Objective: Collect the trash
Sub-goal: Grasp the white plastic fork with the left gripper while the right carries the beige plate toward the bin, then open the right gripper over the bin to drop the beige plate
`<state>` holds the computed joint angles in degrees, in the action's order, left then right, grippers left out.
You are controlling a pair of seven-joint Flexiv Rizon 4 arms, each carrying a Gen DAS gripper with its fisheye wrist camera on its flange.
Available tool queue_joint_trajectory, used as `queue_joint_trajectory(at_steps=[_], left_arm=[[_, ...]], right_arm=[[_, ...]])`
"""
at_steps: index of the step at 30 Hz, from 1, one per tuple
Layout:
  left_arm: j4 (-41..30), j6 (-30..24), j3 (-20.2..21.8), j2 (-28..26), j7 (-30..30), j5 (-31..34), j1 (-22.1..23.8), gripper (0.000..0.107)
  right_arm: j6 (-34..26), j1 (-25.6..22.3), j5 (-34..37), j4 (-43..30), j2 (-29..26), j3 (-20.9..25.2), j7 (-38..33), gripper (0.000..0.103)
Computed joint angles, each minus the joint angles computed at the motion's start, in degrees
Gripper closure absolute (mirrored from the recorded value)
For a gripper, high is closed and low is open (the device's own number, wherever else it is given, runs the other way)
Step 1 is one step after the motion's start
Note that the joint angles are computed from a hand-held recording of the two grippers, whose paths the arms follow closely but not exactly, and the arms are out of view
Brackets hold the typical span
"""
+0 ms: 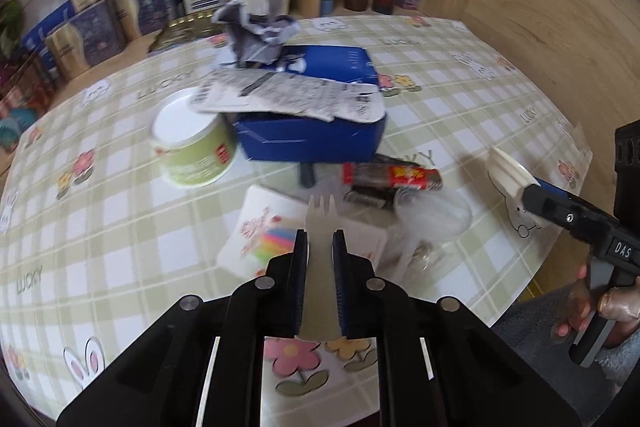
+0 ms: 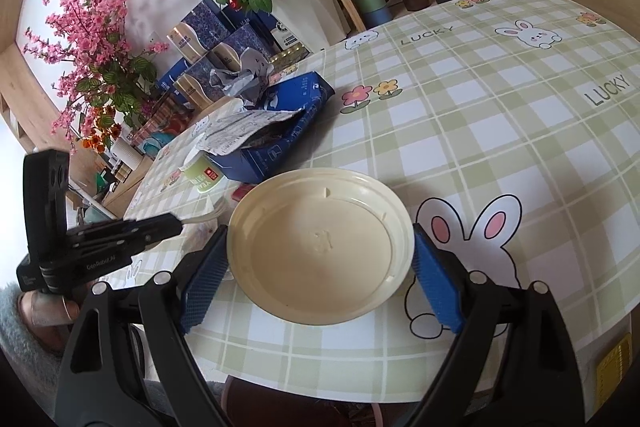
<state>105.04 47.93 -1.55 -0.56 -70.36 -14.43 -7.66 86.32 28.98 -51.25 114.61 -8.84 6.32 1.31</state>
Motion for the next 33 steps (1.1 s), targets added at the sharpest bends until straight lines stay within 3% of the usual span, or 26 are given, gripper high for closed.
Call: queue_joint_trajectory(at_steps=[5, 9, 18, 26, 33], left_arm=[[3.97, 1.23, 1.70, 4.60, -1.88, -2.53, 0.67, 0.094], [7.80, 1.84, 3.04, 9.14, -0.26, -7.68, 0.27, 0.094], [14.40, 3.43, 4.51, 19.01, 0.04, -11.49, -1.71, 0.094], [19.49, 5.22, 4.81, 25.90, -0.96, -11.61, -4.29, 0.094], [23.74, 4.34, 5.71, 31.35, -2.87, -10.08, -4.55, 0.094]], right_arm=[[-1.11, 0.01, 0.84, 0.40, 1.28, 1.26, -0.74, 0.017], [-2.56, 0.03, 0.92, 0.75, 2.55, 2.59, -1.10, 0.017], [-5.82, -0.28, 2.32, 2.64, 6.51, 6.78, -2.62, 0.017], [-10.16, 1.68, 9.01, 5.22, 9.65, 11.77, -9.24, 0.017], [-12.62, 5.28, 16.03, 6.19, 8.37, 14.07, -14.61, 0.017]])
